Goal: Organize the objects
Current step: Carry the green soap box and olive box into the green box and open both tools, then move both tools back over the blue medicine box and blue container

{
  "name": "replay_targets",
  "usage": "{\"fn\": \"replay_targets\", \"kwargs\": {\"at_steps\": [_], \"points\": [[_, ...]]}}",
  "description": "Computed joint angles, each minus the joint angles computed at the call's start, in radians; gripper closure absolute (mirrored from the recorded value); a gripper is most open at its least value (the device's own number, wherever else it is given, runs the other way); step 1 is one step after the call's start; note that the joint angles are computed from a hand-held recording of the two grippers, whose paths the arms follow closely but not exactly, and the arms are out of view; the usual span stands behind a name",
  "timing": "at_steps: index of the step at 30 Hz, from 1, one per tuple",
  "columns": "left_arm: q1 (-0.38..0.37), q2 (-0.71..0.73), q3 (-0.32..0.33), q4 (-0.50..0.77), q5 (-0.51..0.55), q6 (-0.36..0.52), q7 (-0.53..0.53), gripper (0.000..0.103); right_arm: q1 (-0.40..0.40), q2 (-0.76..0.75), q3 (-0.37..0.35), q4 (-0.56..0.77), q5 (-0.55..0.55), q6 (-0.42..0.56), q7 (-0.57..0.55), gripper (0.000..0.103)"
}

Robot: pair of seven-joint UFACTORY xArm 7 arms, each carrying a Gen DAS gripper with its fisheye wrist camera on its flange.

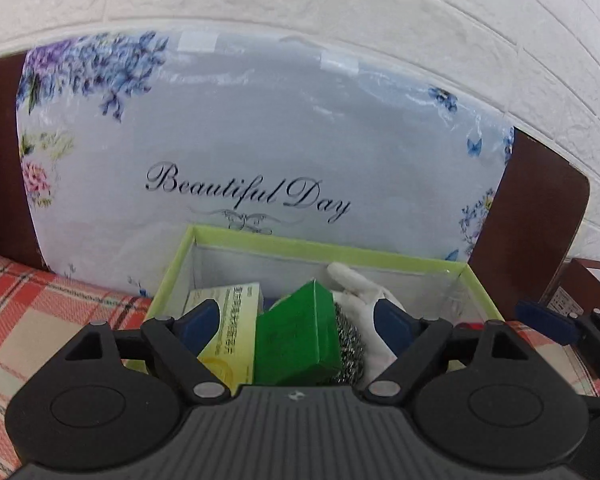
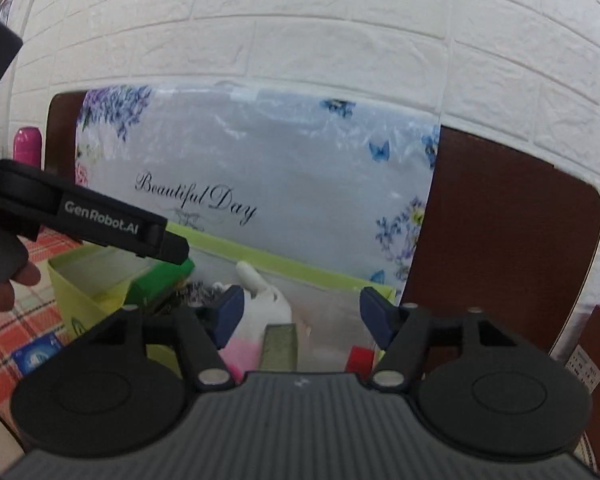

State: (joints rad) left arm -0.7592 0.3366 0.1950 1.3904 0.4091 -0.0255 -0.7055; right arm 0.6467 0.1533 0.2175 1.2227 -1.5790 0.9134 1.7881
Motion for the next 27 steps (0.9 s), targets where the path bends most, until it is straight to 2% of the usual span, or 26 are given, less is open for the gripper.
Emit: {"fn": "replay_targets", "kwargs": {"at_steps": [1, 2, 4, 6, 7, 9, 15, 20, 22, 27], "points": [[0.02, -0.013, -0.023, -0.027, -0.012, -0.01, 0.007, 0.016, 0.007, 0.003, 0.003, -0.01, -0.004, 0.016, 0.022, 0.032], [0.015, -0.026, -0.017, -0.049, -0.014, -0.018, 0.003, 0.016, 0.012, 0.003, 0.007, -0.019, 0.0, 0.028, 0.043, 0.024], [-0.031, -0.052, 0.035, -0.088, -0.001, -0.028, -0.022, 0.016, 0.024, -0.004, 0.012, -0.04, -0.014, 0.051, 0.111, 0.019], [-0.074, -0.071, 0.076, -0.095, 0.029, 0.02, -0.055, 0.016, 0.021, -0.014, 0.016, -0.047, -0.002, 0.044, 0.137, 0.013], [-0.083, -0.081, 0.081, -0.092, 0.054, 0.055, -0.07, 0.016, 0.018, -0.019, 0.017, -0.048, 0.008, 0.031, 0.133, 0.007], [-0.132, -0.102, 0.132, -0.096, 0.155, 0.088, -0.15, 0.016, 0.017, -0.028, 0.021, -0.048, 0.019, 0.025, 0.11, 0.006], [-0.091, -0.203, 0.066, -0.167, 0.238, 0.109, -0.224, 0.016, 0.039, -0.083, 0.056, -0.071, 0.026, 0.081, 0.107, 0.0], [-0.086, -0.302, 0.045, -0.236, 0.468, 0.138, -0.399, 0.016, 0.048, -0.133, 0.096, -0.106, 0.075, 0.094, 0.09, 0.0], [-0.07, -0.34, 0.019, -0.27, 0.526, 0.15, -0.449, 0.016, 0.053, -0.148, 0.112, -0.12, 0.098, 0.104, 0.092, 0.0], [-0.017, -0.416, -0.056, -0.349, 0.578, 0.177, -0.501, 0.016, 0.069, -0.167, 0.146, -0.146, 0.147, 0.125, 0.111, 0.0]]}}
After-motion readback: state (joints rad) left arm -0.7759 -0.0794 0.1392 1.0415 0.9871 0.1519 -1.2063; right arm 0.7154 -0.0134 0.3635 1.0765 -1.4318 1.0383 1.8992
